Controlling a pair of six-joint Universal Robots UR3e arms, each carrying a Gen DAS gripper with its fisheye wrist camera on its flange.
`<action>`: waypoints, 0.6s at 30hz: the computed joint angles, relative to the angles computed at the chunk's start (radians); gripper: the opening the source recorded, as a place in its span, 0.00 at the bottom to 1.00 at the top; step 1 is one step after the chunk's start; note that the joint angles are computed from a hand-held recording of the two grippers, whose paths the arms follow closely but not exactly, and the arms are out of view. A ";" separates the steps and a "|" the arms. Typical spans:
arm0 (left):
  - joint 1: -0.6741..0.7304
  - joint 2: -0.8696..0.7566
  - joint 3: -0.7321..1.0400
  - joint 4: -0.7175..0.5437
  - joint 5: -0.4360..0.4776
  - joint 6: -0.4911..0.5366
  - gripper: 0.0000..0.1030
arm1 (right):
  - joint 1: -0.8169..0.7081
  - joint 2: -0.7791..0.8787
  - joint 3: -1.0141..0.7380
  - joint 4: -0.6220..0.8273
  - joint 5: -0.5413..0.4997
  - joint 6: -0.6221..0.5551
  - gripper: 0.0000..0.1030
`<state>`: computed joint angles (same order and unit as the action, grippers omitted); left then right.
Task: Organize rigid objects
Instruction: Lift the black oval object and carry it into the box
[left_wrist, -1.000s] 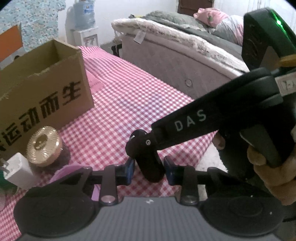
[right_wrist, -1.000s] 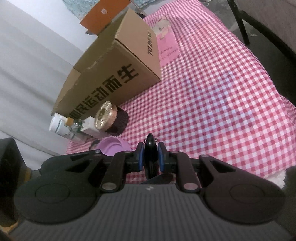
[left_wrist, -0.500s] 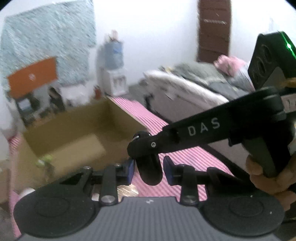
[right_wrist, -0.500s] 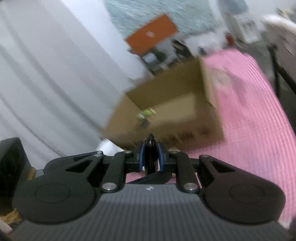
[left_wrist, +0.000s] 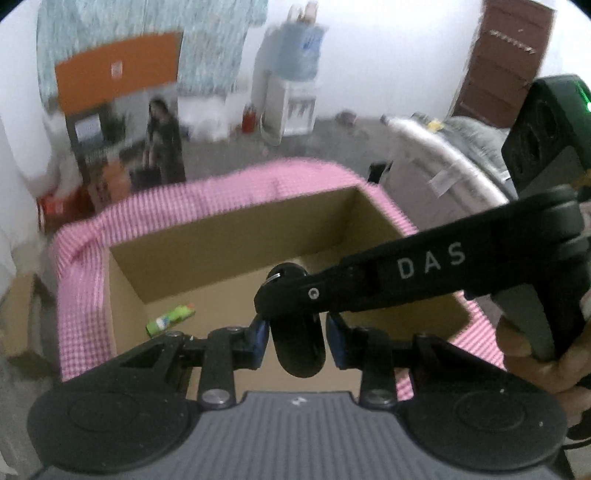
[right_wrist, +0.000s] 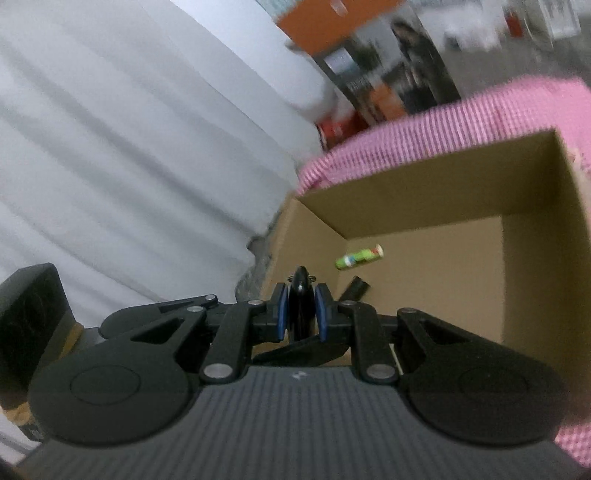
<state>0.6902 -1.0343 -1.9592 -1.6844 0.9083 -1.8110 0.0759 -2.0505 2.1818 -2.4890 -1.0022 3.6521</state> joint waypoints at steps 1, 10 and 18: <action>-0.040 -0.060 -0.013 0.095 0.028 -0.059 0.33 | -0.003 0.065 -0.017 -0.015 0.012 0.006 0.14; -0.181 -0.356 -0.016 0.482 0.212 -0.262 0.40 | 0.051 0.531 -0.194 -0.073 0.029 0.028 0.14; -0.163 -0.386 0.013 0.473 0.215 -0.235 0.47 | 0.076 0.709 -0.242 -0.082 0.077 0.044 0.16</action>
